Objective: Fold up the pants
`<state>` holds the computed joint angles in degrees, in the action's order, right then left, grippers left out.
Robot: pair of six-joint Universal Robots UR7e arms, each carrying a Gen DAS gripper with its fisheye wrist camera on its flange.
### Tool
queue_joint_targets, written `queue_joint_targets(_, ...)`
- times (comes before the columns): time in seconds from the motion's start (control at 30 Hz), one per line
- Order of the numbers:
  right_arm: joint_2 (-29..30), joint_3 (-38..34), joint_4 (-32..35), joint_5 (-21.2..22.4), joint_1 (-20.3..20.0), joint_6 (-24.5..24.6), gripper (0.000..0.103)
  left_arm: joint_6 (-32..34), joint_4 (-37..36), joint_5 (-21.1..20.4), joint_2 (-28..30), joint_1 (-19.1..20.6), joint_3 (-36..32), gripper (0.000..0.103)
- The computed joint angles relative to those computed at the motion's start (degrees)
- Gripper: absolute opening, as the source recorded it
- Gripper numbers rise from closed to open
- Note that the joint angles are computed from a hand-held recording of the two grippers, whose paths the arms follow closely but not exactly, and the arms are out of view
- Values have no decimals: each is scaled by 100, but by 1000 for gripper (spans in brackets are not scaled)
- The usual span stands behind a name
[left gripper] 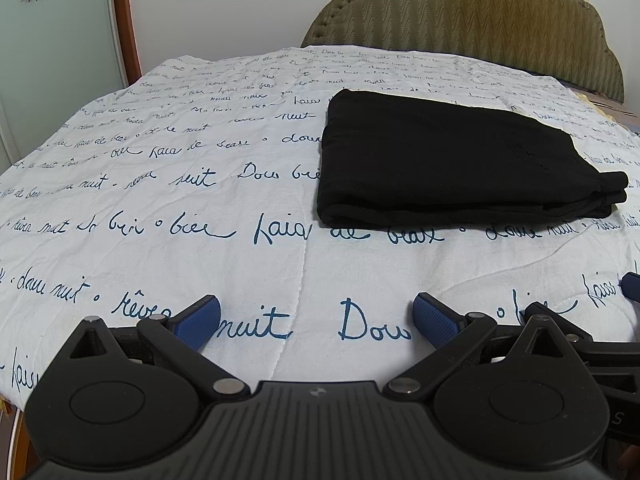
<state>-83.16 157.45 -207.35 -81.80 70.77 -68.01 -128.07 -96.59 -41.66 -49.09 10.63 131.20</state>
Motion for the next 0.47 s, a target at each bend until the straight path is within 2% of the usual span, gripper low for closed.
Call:
queue_joint_targets(0.33,-21,-12,52,3,8,-21,103,21,-126,116,15,-72,107,103)
queue_joint_targets(0.47,-129,-43,233,60,-15,-50,103,-119,205,135,-1,-227,82,103)
